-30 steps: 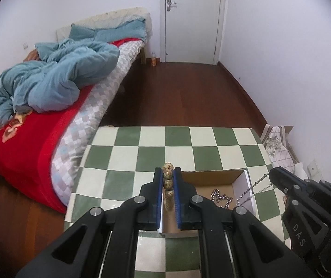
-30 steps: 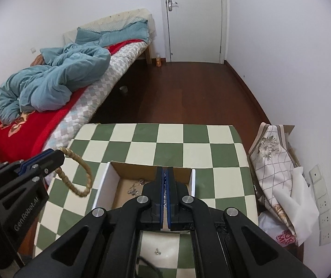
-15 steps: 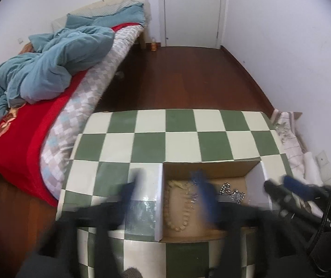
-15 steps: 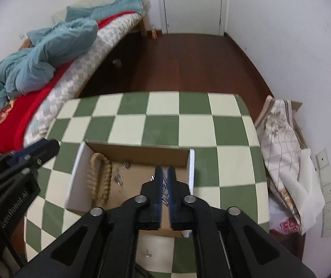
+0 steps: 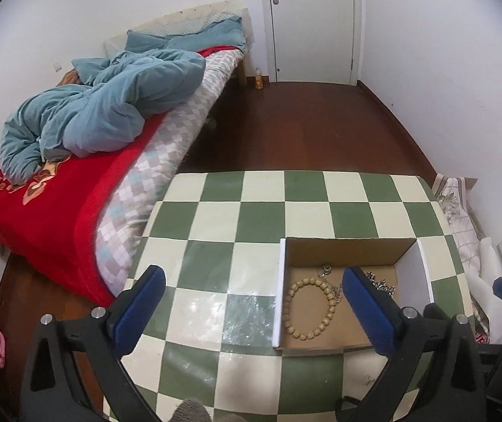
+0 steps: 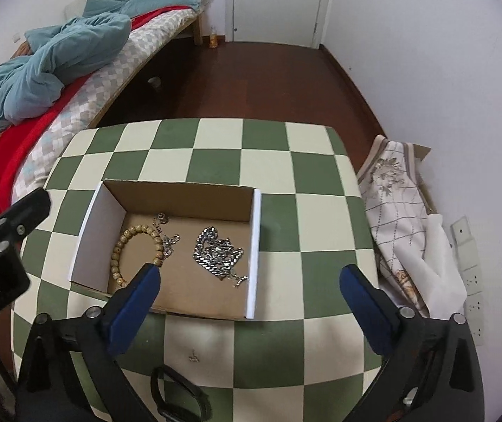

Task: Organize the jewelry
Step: 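Move the right tool toward the black fitness band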

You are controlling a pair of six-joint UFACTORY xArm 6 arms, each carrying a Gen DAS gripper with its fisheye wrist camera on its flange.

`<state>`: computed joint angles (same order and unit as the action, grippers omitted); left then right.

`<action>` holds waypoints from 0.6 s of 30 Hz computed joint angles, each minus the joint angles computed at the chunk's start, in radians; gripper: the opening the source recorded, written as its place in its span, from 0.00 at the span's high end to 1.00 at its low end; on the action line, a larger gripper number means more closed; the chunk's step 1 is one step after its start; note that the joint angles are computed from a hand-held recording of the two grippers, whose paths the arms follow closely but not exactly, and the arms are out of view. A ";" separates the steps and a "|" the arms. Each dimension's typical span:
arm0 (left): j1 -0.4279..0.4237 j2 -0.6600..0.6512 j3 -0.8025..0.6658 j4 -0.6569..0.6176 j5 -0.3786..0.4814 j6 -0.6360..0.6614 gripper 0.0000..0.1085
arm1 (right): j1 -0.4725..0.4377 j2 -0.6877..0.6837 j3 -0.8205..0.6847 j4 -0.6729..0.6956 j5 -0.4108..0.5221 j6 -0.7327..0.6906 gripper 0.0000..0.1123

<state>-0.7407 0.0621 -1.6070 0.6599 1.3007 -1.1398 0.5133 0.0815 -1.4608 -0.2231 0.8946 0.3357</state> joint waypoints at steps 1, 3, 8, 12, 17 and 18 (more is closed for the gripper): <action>-0.007 -0.010 0.008 0.010 0.004 -0.006 0.05 | 0.000 -0.012 0.012 -0.005 -0.008 0.006 0.08; -0.016 -0.029 0.023 0.015 0.009 -0.015 0.05 | 0.002 -0.033 0.032 -0.012 -0.015 0.019 0.08; -0.052 -0.061 0.040 0.042 0.042 -0.029 0.05 | 0.009 -0.099 0.089 -0.023 -0.039 0.047 0.08; -0.092 -0.096 0.056 0.067 0.075 -0.054 0.05 | 0.020 -0.165 0.142 -0.040 -0.058 0.075 0.08; -0.144 -0.142 0.084 0.091 0.118 -0.094 0.05 | 0.023 -0.258 0.214 -0.019 -0.067 0.075 0.08; -0.156 -0.151 0.094 0.096 0.130 -0.106 0.05 | 0.023 -0.278 0.233 -0.013 -0.067 0.075 0.08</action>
